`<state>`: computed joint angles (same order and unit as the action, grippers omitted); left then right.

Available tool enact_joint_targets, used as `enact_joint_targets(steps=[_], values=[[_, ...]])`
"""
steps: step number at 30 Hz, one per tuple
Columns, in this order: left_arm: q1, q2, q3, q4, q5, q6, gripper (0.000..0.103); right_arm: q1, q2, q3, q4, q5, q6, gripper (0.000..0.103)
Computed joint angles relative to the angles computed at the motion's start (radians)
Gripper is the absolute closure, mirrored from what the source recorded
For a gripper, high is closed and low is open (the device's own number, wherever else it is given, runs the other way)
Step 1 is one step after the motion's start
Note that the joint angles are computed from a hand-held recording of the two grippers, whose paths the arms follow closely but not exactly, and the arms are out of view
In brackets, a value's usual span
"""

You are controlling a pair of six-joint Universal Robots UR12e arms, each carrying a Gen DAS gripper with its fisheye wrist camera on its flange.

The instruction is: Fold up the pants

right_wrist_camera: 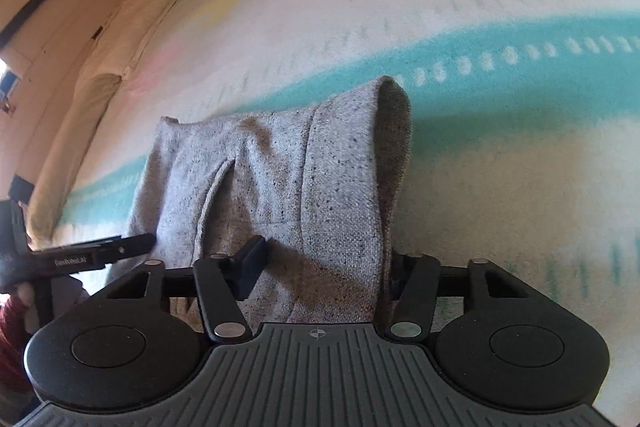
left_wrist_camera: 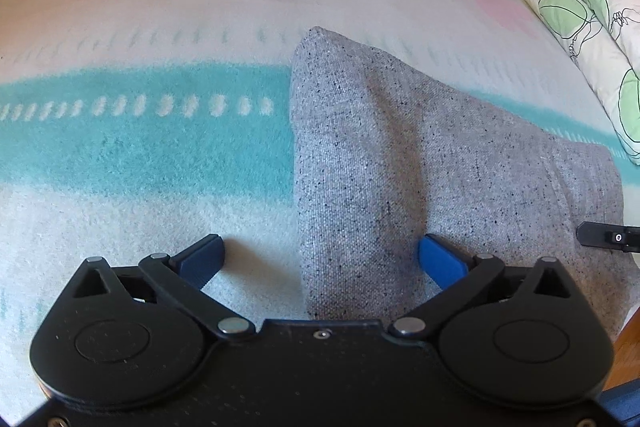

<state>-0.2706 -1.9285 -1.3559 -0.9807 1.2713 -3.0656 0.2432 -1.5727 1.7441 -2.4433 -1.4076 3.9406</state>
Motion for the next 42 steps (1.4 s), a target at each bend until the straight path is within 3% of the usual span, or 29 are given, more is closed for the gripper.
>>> enact_joint_targets(steps=[3,4,5,6,7,9,12,14,18,22,26,27,28,30,32,35,37,42], values=[[-0.001,-0.004,0.01,-0.014,-0.008,0.002,0.004,-0.014,-0.01,0.028,-0.064,0.04,0.065,0.075],[0.002,-0.001,0.004,0.002,-0.027,-0.008,0.021,-0.009,-0.009,0.022,-0.062,0.03,0.056,0.076],[0.012,0.004,-0.002,0.011,-0.08,-0.004,0.052,0.002,-0.006,0.009,-0.049,0.009,0.029,0.077],[0.02,0.005,0.001,-0.007,-0.136,-0.01,0.066,0.015,-0.001,-0.01,-0.028,-0.019,-0.007,0.078],[0.024,0.011,-0.004,0.005,-0.15,-0.034,0.072,0.028,0.005,-0.031,-0.002,-0.049,-0.04,0.078],[0.019,0.023,-0.016,0.039,-0.126,-0.005,0.079,0.044,0.013,-0.057,0.013,-0.085,-0.063,0.079],[0.019,0.041,-0.037,0.097,-0.127,-0.004,0.081,0.058,0.026,-0.085,-0.004,-0.121,-0.088,0.08],[0.026,0.049,-0.043,0.132,-0.14,-0.015,0.081,0.054,0.036,-0.104,-0.023,-0.105,-0.099,0.08],[0.025,0.032,-0.008,0.237,-0.076,-0.029,0.081,0.052,0.111,-0.2,-0.052,-0.104,-0.175,0.08],[0.03,-0.049,0.129,0.234,-0.021,-0.065,0.081,0.03,0.219,-0.332,-0.058,-0.074,-0.22,0.08],[0.034,-0.135,0.264,0.193,0.036,-0.05,0.078,0.009,0.311,-0.426,-0.074,-0.048,-0.217,0.079],[0.033,-0.156,0.296,0.162,0.065,-0.041,0.074,0.007,0.332,-0.445,-0.062,-0.062,-0.211,0.074],[0.03,-0.173,0.319,0.133,0.113,-0.044,0.063,0.012,0.35,-0.468,-0.009,-0.119,-0.197,0.071],[0.016,-0.204,0.359,0.059,0.244,-0.081,0.067,0.039,0.391,-0.54,0.154,-0.297,-0.181,0.068],[0.015,-0.207,0.366,0.018,0.312,-0.116,0.07,0.053,0.402,-0.557,0.2,-0.383,-0.19,0.068],[0.028,-0.183,0.345,0.026,0.269,-0.165,0.069,0.05,0.389,-0.551,0.171,-0.333,-0.142,0.068],[0.022,-0.165,0.332,0.044,0.285,-0.151,0.067,0.06,0.384,-0.557,0.145,-0.34,-0.173,0.068],[0.01,-0.101,0.271,0.114,0.306,-0.163,0.043,0.094,0.372,-0.59,0.196,-0.351,-0.237,0.068]])
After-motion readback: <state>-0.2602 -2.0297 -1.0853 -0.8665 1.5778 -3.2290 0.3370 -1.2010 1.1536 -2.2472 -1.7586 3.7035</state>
